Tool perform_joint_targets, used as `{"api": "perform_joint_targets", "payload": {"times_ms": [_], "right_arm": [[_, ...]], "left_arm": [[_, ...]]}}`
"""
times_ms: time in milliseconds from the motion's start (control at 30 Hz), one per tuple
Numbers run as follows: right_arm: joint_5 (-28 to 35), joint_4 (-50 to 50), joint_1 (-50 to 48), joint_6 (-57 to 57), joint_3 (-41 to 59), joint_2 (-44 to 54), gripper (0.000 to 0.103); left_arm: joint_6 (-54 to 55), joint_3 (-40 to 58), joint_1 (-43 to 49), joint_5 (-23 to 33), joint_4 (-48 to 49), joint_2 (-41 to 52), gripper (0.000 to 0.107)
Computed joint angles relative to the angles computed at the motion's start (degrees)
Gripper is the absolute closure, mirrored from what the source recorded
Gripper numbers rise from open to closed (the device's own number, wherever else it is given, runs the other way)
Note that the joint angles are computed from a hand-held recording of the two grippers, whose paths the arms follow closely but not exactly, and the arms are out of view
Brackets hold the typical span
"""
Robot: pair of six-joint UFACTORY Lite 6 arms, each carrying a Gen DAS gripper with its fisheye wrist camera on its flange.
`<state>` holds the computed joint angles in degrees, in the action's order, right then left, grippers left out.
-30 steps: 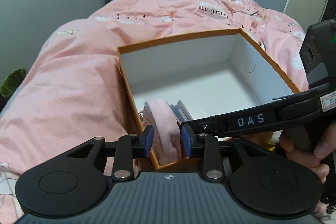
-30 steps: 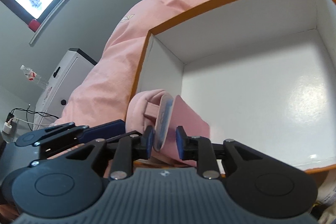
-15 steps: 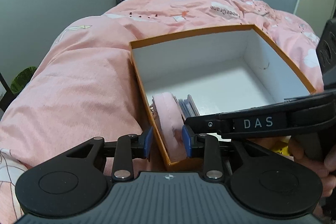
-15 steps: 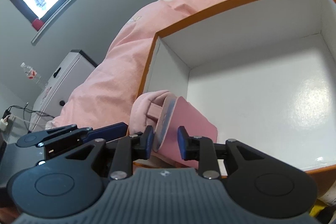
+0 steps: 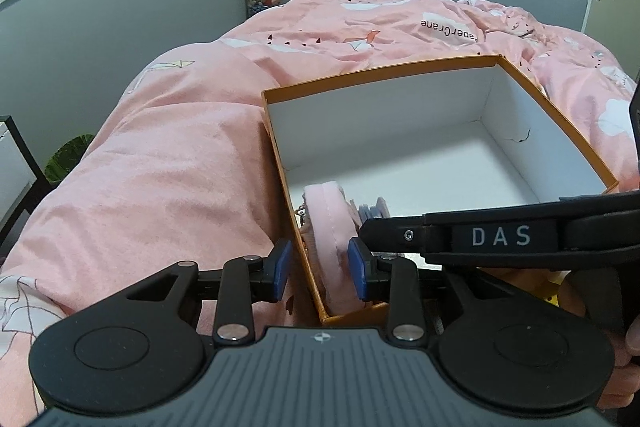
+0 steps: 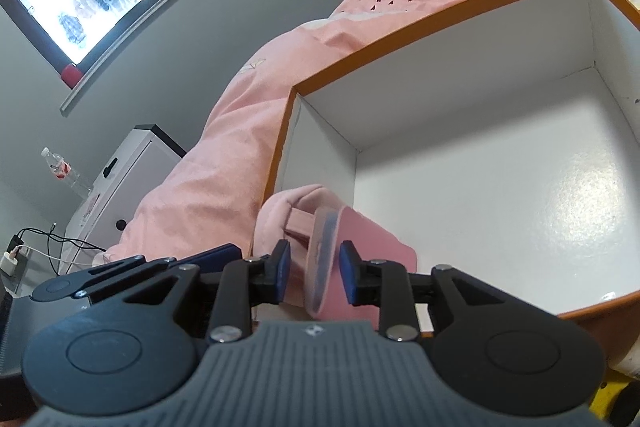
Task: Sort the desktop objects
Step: 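Lower the pouch into the box and open the left gripper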
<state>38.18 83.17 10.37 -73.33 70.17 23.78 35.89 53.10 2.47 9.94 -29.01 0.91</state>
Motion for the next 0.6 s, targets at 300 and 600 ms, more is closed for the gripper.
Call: {"api": "perform_joint_targets", "payload": {"times_ms": [300,600], "right_arm": [[0.6,0.3,-0.5,-0.3,0.1,-0.2,0.066],[1.5,2.2,-1.0,-2.1,-0.2,-0.1,0.059]], "left_arm": [[-5.5,0.8,0.4,1.4,5.3,-1.1,0.071],[-7.6,2.1,0.9,3.7,7.6,-1.4,0.07]]}}
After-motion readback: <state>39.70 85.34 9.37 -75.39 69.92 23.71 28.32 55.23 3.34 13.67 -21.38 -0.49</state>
